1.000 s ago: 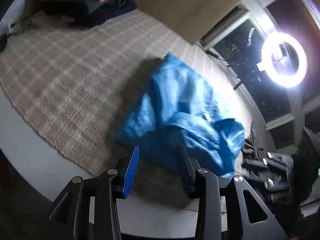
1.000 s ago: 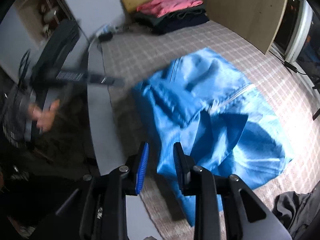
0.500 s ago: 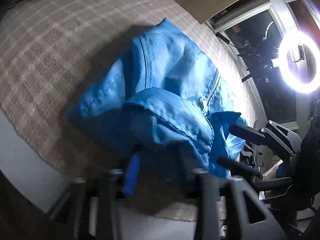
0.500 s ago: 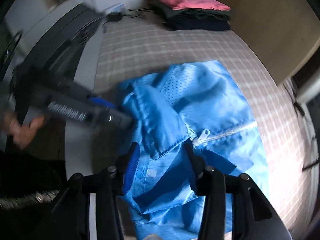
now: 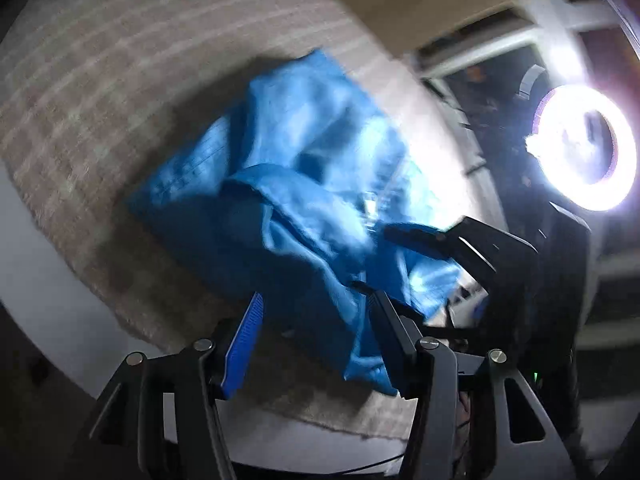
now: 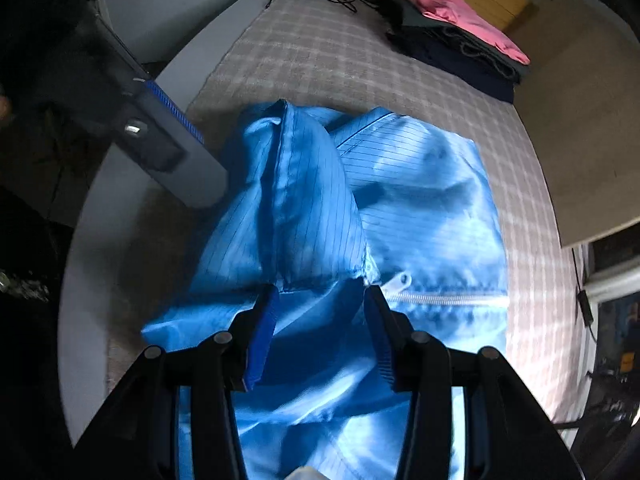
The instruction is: Fold clothes
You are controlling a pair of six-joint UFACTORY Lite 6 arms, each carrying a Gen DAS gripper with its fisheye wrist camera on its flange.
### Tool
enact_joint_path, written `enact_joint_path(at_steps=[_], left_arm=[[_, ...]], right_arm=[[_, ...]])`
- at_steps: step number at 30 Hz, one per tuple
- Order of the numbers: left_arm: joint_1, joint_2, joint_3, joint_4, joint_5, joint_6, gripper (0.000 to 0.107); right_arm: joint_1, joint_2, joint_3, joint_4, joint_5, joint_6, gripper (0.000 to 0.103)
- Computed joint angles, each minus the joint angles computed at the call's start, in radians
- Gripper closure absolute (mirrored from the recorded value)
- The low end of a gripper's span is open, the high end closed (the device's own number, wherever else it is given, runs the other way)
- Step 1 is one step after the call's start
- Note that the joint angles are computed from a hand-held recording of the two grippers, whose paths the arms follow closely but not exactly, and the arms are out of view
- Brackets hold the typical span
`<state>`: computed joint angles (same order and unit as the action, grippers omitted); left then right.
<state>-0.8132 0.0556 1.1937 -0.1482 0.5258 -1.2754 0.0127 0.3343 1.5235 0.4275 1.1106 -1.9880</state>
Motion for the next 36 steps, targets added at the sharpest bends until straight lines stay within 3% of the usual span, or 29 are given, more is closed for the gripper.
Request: enact_joint_path(at_steps=[6,8,9,11,14,17,20,22,27,30,32,36], left_arm=[[0.061,0.038,-0.036,-0.097,-0.014,0.056,0.059],[0.067,0.041,-0.048,-0.121,-0.036,0.090,0.081],[0.066,0.041,-0.048,-0.123,-0.038,0.099,0.082],[0.057,0.026,-0.057,-0.112,-0.036,0.060,0.080],[0.042,-0.016,-0.052,-0.089,0.001,-0.038,0.065],[0.016,0.004,0.035,-0.012,0.047,-0.091,0.056],[-0.001,0.025,0.085,0.062,0.094,-0.137,0.055],[-0.010,-0.027,0.027,0.085,0.068,-0.168,0.055],[-0.018,-0.163,-0.102,0.153,0.065,-0.222,0.057],[-0.027,-0.229,-0.153,0.180,0.062,-0.264,0.057],[-0.027,-0.219,-0.165,0.148,0.023,-0.264,0.057],[-0.025,-0.208,-0.189,0.082,-0.030,-0.238,0.056]], right_arm=[[-0.035,0.064,0.086,0.014,0.078,-0.051,0.059],[-0.054,0.079,0.116,0.017,0.101,-0.074,0.059],[-0.057,0.082,0.117,0.019,0.103,-0.090,0.059],[-0.060,0.084,0.114,0.025,0.104,-0.123,0.059],[-0.046,0.070,0.068,0.029,0.045,-0.178,0.059],[-0.045,0.058,0.028,0.050,0.015,-0.234,0.059],[-0.034,0.036,-0.009,0.109,-0.020,-0.262,0.059],[-0.007,0.073,0.060,0.105,-0.020,-0.144,0.059],[-0.040,0.229,0.429,0.070,0.318,0.190,0.059],[-0.075,0.191,0.407,0.083,0.527,0.177,0.059],[-0.059,0.094,0.239,0.055,0.492,0.146,0.059],[-0.007,-0.020,-0.018,0.034,0.253,0.143,0.061]])
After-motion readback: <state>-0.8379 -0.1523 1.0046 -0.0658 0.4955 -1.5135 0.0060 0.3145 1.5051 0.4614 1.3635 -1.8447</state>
